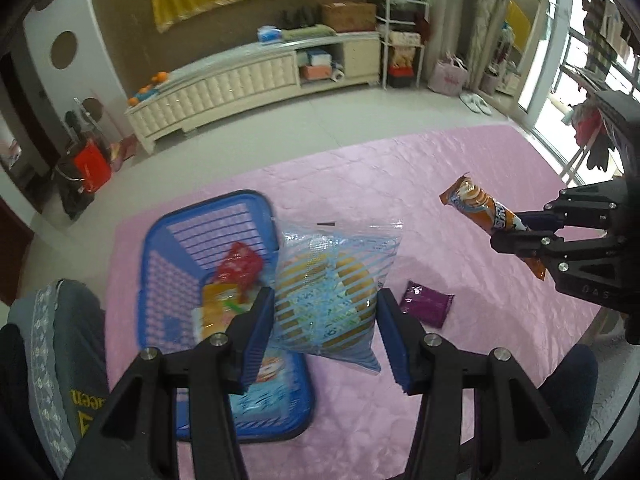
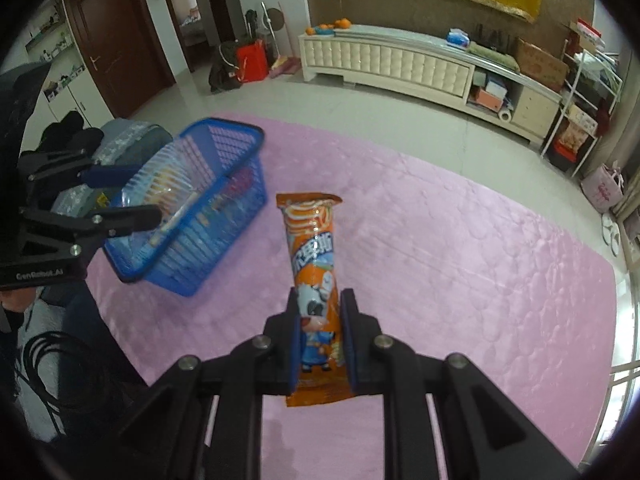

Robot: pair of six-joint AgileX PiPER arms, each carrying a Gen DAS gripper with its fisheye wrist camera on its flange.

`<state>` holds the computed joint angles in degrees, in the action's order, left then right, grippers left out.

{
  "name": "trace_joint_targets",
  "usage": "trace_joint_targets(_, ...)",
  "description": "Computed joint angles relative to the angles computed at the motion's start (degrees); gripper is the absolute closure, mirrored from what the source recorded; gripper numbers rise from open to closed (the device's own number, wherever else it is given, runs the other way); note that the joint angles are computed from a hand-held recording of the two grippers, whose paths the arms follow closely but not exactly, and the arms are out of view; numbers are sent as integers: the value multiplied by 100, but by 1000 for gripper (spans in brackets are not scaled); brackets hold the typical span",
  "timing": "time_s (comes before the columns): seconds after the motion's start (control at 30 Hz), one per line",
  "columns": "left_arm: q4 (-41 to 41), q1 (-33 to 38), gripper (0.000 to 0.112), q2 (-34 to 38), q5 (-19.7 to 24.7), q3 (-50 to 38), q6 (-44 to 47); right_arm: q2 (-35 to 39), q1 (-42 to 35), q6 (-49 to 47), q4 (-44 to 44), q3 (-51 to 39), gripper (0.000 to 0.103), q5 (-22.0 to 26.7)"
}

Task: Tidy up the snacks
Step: 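Carry the biscuit bag and orange bar over the blue basket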

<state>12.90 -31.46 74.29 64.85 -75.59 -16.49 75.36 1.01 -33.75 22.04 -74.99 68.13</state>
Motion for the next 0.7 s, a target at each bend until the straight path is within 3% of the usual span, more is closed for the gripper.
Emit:
trace_joint_targets(0.33,-429,1085,63,-1020,130,477,730,18,1869,1567,-798,-360,81,-198)
trace_joint_targets(0.47,-773,1774,63,-1263,142,634,1317,305,2674,2199,-1191,-605,81,-294)
trace_joint_targets(0.7,-1482,3076,63,-1407,18,996,2390,933,3402,2934,-1438,-910,81,-384)
